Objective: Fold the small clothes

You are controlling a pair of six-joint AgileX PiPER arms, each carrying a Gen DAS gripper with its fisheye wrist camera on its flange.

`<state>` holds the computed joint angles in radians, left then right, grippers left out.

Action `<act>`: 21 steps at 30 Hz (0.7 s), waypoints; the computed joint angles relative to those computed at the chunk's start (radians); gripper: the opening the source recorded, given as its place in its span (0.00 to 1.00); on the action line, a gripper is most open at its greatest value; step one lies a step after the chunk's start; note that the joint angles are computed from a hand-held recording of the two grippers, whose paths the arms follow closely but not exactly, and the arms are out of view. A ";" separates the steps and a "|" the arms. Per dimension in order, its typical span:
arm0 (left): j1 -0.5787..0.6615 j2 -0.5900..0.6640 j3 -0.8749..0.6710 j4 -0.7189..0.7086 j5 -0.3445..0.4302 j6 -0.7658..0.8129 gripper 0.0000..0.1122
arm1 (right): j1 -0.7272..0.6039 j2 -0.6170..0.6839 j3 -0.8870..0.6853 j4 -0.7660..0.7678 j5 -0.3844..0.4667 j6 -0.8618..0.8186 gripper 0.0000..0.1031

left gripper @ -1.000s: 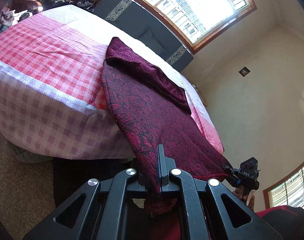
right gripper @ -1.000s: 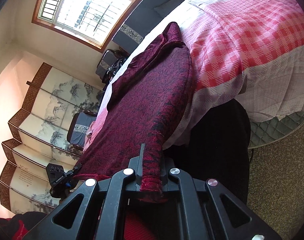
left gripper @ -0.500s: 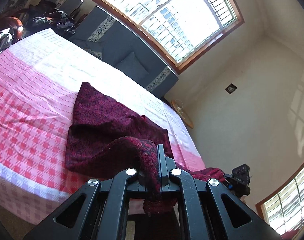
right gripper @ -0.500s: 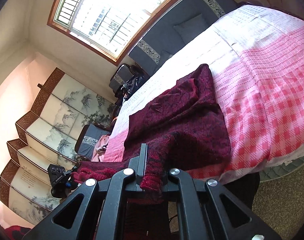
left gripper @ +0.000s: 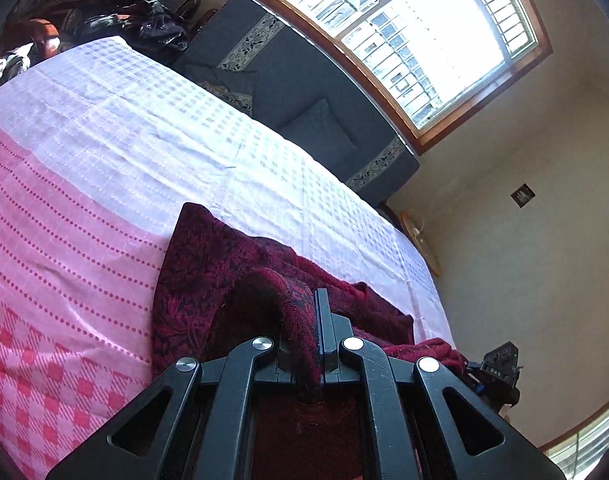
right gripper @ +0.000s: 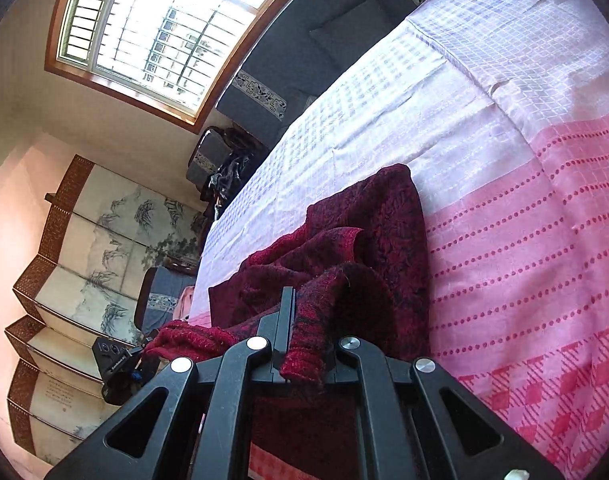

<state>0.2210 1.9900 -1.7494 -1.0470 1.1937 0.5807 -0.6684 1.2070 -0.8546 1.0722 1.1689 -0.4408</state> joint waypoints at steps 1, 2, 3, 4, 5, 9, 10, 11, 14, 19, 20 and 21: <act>-0.013 0.026 -0.032 0.010 -0.010 -0.018 0.06 | 0.014 0.026 -0.005 0.011 -0.020 -0.006 0.06; -0.023 0.047 -0.054 0.021 -0.023 -0.033 0.06 | 0.030 0.053 -0.008 0.021 -0.043 -0.014 0.06; -0.033 0.071 -0.081 0.032 -0.031 -0.052 0.06 | 0.044 0.080 -0.015 0.030 -0.062 -0.020 0.06; -0.041 0.097 -0.111 0.043 -0.029 -0.074 0.06 | 0.057 0.102 -0.018 0.040 -0.078 -0.025 0.06; -0.048 0.127 -0.148 0.051 -0.020 -0.099 0.06 | 0.070 0.124 -0.019 0.049 -0.097 -0.031 0.06; -0.062 0.187 -0.204 0.054 -0.023 -0.125 0.14 | 0.099 0.202 -0.025 0.086 -0.144 -0.060 0.07; -0.066 0.198 -0.222 0.063 -0.019 -0.142 0.20 | 0.105 0.216 -0.026 0.095 -0.155 -0.061 0.09; -0.068 0.207 -0.234 0.068 -0.016 -0.158 0.23 | 0.104 0.229 -0.025 0.110 -0.157 -0.063 0.11; -0.057 0.197 -0.207 0.034 -0.055 -0.157 0.51 | 0.097 0.260 -0.016 0.148 -0.153 -0.060 0.16; -0.028 0.080 -0.031 -0.051 -0.212 -0.076 0.82 | 0.064 0.206 0.058 0.247 -0.170 -0.123 0.34; -0.021 0.071 -0.023 -0.056 -0.217 -0.069 0.83 | 0.057 0.180 0.075 0.258 -0.183 -0.121 0.41; -0.015 0.066 -0.022 -0.051 -0.212 -0.066 0.83 | 0.041 0.155 0.092 0.259 -0.186 -0.121 0.44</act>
<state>0.2056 2.0560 -1.7711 -1.0977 0.9812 0.5150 -0.6270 1.3617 -0.7624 1.3313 0.9828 -0.5615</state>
